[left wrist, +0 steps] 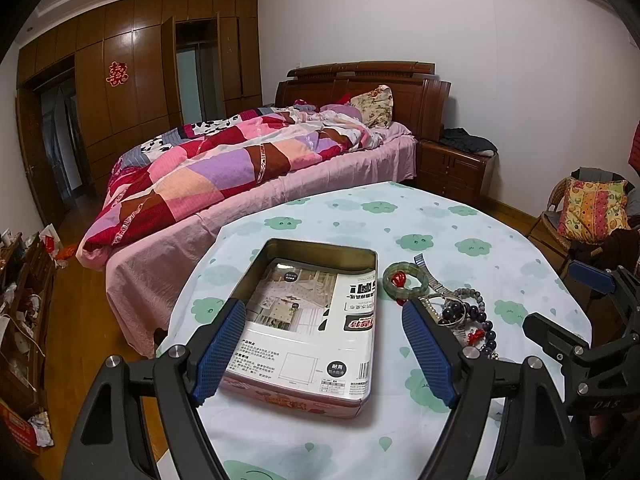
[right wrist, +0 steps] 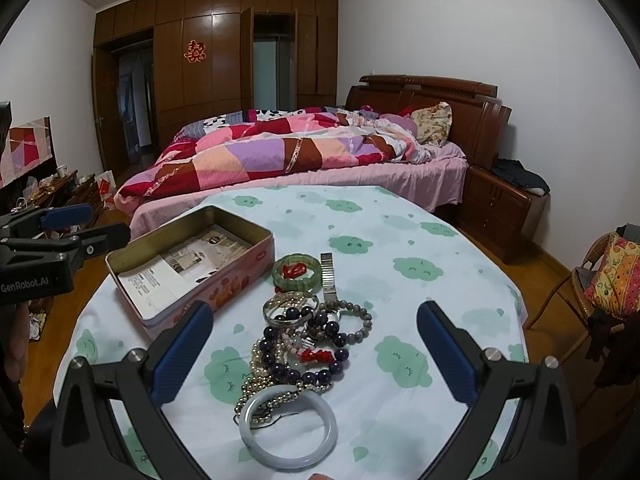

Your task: Organize jewelry

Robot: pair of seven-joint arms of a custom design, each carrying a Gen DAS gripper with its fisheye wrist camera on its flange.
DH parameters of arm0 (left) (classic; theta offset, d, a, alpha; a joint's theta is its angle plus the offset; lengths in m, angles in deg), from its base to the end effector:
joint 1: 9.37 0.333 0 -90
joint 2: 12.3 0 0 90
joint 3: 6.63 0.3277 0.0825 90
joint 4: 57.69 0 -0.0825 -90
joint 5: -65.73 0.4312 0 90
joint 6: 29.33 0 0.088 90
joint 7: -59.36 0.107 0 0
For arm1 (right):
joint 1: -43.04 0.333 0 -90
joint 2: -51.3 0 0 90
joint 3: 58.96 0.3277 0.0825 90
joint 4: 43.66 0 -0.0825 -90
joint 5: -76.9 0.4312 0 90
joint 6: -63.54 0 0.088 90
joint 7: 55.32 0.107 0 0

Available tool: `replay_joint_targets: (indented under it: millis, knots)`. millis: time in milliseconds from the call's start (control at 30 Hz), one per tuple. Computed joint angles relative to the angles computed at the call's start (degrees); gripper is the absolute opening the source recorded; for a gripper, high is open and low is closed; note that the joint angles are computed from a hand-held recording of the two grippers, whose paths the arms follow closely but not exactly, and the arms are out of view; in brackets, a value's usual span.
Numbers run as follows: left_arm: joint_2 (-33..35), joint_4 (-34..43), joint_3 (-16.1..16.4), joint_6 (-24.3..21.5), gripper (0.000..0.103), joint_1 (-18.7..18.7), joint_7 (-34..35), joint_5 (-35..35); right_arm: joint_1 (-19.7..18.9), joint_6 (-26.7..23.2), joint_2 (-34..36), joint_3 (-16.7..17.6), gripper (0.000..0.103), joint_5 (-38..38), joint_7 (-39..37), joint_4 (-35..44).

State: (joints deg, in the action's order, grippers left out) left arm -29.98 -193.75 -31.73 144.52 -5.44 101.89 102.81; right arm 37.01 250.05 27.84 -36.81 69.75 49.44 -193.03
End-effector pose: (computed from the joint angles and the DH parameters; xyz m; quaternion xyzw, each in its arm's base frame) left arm 0.4772 -0.2491 0.5141 -0.5583 0.6834 -0.3594 0.3034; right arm 0.4591 0.1554 0.4871 -0.6762 0.5463 -0.3233 0.3739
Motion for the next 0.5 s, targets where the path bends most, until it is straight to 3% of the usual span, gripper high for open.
replay_joint_targets:
  millis: [500]
  knots:
    - [0.0,0.1,0.2,-0.2,0.081,-0.2,-0.1,0.2,1.4,-1.1,-0.1,-1.6,0.103,-0.5,0.0,0.5]
